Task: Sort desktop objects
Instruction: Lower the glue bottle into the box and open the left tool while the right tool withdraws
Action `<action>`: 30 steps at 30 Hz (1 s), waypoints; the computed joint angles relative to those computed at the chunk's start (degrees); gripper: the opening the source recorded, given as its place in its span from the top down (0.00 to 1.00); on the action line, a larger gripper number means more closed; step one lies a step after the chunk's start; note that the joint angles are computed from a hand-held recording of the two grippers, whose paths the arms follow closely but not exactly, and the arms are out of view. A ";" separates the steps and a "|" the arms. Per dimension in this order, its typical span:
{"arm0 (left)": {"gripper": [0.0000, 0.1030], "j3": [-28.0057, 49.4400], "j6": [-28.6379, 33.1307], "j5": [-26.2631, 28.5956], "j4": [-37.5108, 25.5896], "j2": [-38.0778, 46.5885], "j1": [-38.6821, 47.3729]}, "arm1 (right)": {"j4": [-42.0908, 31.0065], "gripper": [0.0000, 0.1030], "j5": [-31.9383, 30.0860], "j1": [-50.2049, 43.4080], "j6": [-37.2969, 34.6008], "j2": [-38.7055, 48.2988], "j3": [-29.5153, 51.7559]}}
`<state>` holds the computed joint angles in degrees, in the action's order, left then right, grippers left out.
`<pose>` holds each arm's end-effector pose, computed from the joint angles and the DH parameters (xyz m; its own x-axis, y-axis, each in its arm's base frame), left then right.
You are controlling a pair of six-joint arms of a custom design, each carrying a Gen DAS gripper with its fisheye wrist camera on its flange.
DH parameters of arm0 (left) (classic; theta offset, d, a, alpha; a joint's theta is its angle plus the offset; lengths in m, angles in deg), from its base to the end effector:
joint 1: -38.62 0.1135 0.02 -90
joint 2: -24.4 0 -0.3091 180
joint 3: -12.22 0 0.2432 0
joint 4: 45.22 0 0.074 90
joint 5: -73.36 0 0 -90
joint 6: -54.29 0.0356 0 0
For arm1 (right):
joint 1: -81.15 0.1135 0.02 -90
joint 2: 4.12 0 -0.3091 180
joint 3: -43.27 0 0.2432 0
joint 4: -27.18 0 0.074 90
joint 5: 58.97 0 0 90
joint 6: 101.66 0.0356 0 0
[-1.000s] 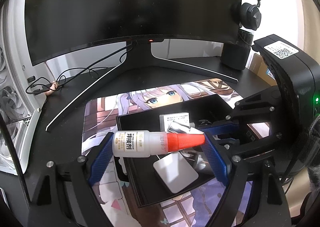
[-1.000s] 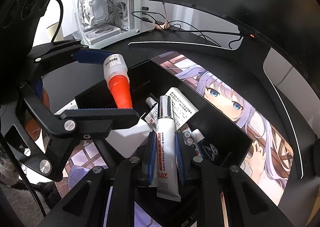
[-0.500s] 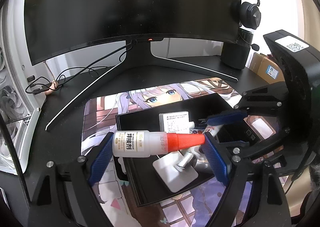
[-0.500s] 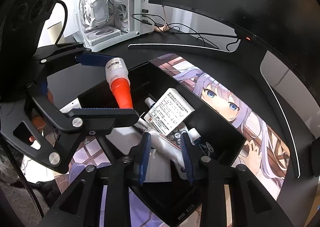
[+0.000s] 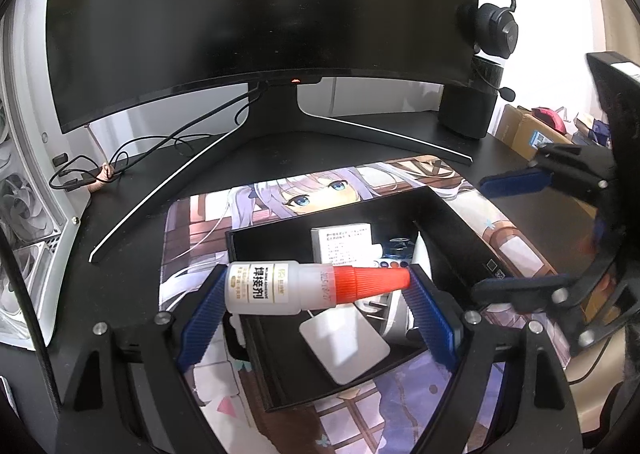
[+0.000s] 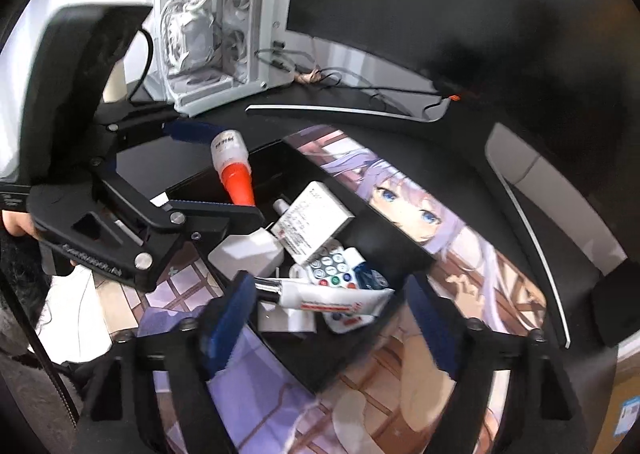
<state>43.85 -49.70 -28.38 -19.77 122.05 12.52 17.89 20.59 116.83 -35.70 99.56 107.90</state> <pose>0.2211 -0.1003 0.1268 -0.6373 0.0486 -0.7691 0.1421 0.9883 -0.0552 0.2841 0.2120 0.1792 -0.2807 -0.6948 -0.6622 -0.8604 0.4879 -0.1471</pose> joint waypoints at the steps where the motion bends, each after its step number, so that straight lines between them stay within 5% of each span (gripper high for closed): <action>1: 0.17 0.29 -0.09 -0.17 -0.21 0.16 -0.33 | 0.31 0.21 -0.28 -0.49 0.06 -0.78 -0.70; 11: 0.17 3.64 -0.45 -0.54 -1.81 3.09 -2.49 | 7.39 0.01 -6.13 -7.16 2.23 -10.05 -10.97; 30: 0.17 10.71 -1.92 -0.73 -6.23 10.72 -2.86 | 11.97 0.01 -9.36 -8.86 3.56 -13.43 -16.15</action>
<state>54.56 -51.63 -29.11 -26.00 132.77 9.66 29.86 11.23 107.97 -32.14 86.13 91.75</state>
